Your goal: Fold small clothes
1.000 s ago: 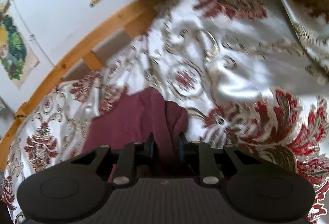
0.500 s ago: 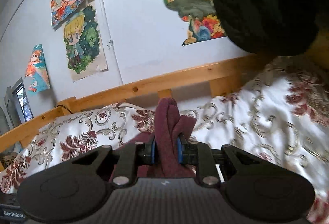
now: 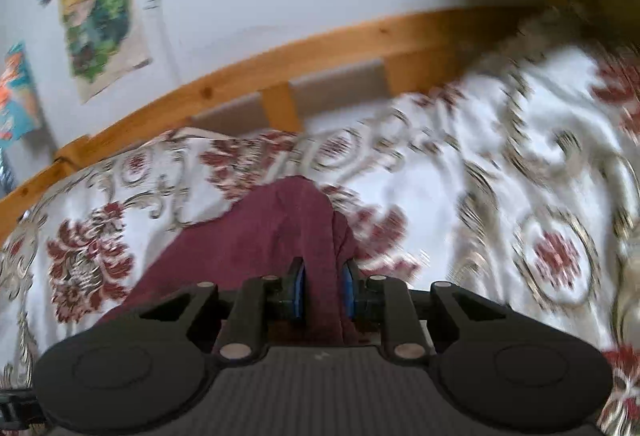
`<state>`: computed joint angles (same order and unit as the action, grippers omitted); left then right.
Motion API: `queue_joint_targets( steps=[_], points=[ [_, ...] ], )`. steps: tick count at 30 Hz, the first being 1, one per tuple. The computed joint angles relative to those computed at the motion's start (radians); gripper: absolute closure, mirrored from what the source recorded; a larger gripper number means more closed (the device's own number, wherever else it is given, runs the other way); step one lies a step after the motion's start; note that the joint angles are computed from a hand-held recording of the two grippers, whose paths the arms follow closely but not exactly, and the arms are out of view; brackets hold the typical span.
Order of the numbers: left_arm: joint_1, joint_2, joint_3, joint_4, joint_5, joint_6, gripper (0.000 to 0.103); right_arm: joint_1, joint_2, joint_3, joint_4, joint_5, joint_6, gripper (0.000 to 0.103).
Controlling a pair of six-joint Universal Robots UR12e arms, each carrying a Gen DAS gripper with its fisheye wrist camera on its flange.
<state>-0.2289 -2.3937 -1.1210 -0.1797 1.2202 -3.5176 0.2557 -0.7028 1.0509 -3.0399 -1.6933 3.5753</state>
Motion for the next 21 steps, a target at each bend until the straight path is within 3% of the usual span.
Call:
queue_joint_targets(
  steps=[3,4,6,9,15,21],
  points=[
    [0.001,0.001,0.002,-0.023,0.001,-0.009,0.039,0.001,0.002,0.008,0.021,-0.05,0.02,0.069],
    [0.002,0.002,0.0,-0.026,-0.002,-0.016,0.037,0.001,0.0,0.014,0.027,-0.06,0.03,0.06],
    [0.002,0.005,-0.003,-0.031,-0.004,-0.032,0.032,-0.001,-0.01,0.038,0.01,-0.063,0.07,0.052],
    [0.0,0.006,0.0,-0.041,0.004,-0.035,0.022,0.001,-0.029,0.073,-0.01,-0.091,0.101,0.047],
    [-0.008,0.028,-0.018,-0.036,0.039,-0.001,0.004,0.015,-0.089,0.162,-0.064,-0.119,0.078,0.022],
    [-0.015,0.081,-0.085,0.01,0.071,0.073,0.001,0.04,-0.155,0.253,-0.135,-0.14,0.043,0.003]
  ],
)
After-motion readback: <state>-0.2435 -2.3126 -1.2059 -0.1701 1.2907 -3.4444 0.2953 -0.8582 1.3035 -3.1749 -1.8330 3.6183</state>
